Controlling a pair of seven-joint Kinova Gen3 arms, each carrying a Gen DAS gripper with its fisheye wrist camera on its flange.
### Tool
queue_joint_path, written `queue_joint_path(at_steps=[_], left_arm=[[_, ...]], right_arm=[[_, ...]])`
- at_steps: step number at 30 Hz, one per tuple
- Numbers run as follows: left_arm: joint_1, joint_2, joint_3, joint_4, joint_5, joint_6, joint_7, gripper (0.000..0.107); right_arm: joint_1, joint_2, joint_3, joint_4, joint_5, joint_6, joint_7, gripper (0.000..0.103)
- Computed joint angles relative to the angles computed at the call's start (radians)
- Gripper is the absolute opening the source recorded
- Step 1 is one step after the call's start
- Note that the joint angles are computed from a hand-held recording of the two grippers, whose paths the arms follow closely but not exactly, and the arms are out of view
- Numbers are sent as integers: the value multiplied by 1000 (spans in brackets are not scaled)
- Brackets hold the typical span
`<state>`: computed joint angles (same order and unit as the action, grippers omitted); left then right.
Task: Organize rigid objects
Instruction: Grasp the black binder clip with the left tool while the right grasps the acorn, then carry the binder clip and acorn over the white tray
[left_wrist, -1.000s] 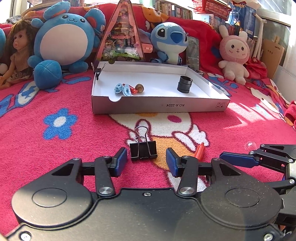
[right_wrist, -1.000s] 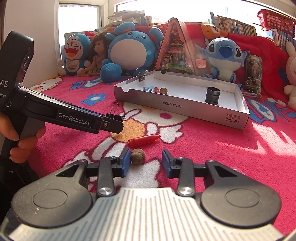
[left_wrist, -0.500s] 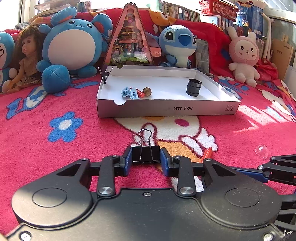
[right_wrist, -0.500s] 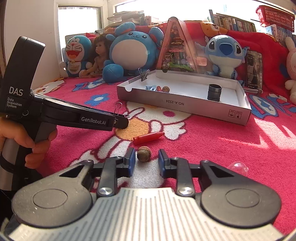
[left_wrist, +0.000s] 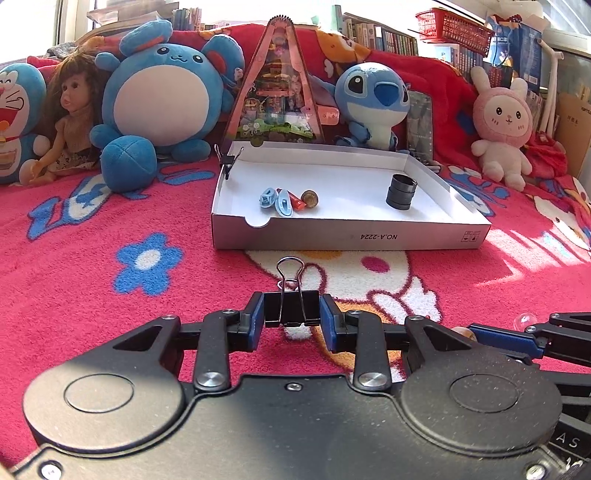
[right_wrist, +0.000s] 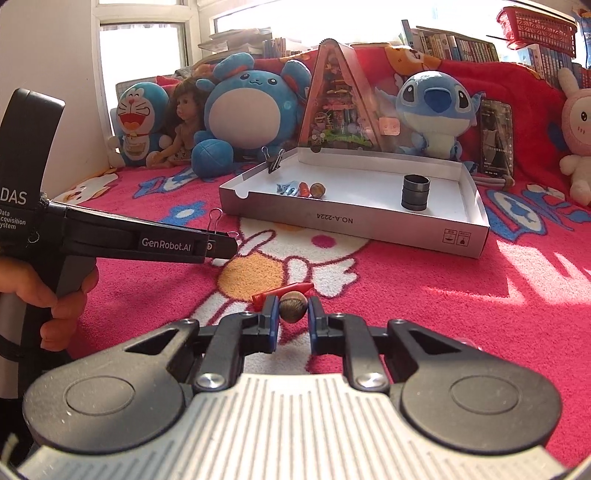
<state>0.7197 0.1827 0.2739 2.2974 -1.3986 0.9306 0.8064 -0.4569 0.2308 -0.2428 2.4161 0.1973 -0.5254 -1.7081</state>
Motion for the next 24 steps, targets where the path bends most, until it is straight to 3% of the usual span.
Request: queue_joint_path(at_steps=[8,20,24], left_arm=[[-12,-11,-8,-21,0,38,-34,30],[-86,-45,-26,-54,-21,-2,-97,30],[-111,-50,-34,-67,-32,-19,-111,30]], right_arm=[[-29,-12,34,-32,-105,22,58,20],[-32,-18,71,-99,-217,71,126,20],[0,-12,60,-133,-189,88,98,20]])
